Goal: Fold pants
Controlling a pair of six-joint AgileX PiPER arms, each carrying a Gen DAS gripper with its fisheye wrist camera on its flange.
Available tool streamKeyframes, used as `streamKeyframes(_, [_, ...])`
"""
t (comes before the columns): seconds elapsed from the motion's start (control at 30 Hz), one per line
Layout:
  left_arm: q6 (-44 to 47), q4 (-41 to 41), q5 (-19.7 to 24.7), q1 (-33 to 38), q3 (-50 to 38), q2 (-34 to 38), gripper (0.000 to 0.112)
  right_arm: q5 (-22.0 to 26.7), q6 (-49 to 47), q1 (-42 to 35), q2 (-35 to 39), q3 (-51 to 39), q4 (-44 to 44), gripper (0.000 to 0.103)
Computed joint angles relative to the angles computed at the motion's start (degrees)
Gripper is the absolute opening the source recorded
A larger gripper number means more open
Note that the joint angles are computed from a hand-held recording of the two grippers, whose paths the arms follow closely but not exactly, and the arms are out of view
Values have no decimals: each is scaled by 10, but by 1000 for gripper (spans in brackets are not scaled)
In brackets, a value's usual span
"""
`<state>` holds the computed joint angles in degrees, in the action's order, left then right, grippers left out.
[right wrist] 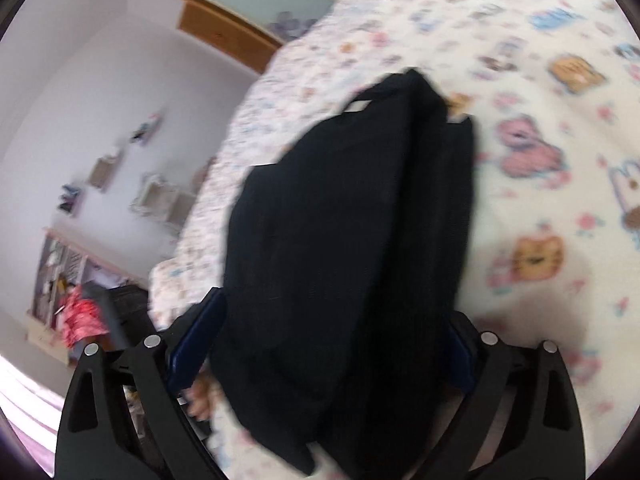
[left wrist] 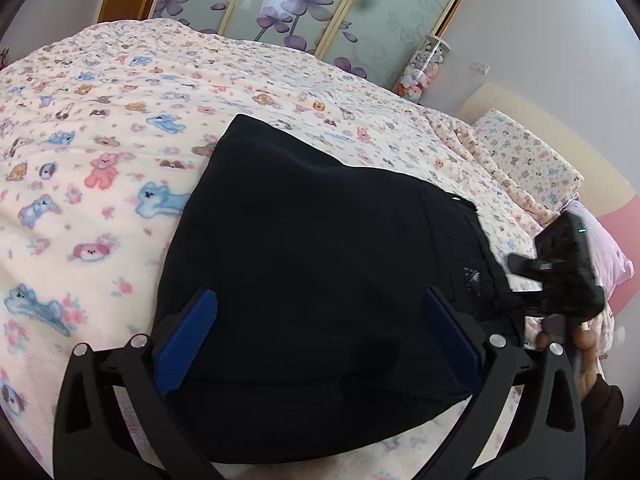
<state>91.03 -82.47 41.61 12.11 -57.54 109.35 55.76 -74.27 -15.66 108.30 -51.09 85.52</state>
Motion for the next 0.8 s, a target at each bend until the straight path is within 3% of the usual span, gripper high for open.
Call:
streamKeyframes(0.17, [-20,3,40,20,-14,15,101,39,20,-23,21,-11,8,94])
streamKeyframes(0.23, [-21,3,42,20,-15,16,101,15,42,-23,33,-17,2,87])
streamKeyframes(0.37, [-16,2,32,14,-11,11,101,-11,45,-16,40,-18,2,86])
streamKeyframes(0.43, [-15,1,30,13,-11,11,101,-27,25,-4,25,-5,9,76])
streamKeyframes(0.53, [-12,-2,25,12,-9,11,101,-47,-1,9,-17,19,18,76])
streamKeyframes(0.63, [-14,-3,21,11,-9,11,101,-96,-10,39,-68,36,19,76])
streamKeyframes(0.8, [-22,-4,17,12,-13,13,101,-244,13,138,-156,55,-29,76])
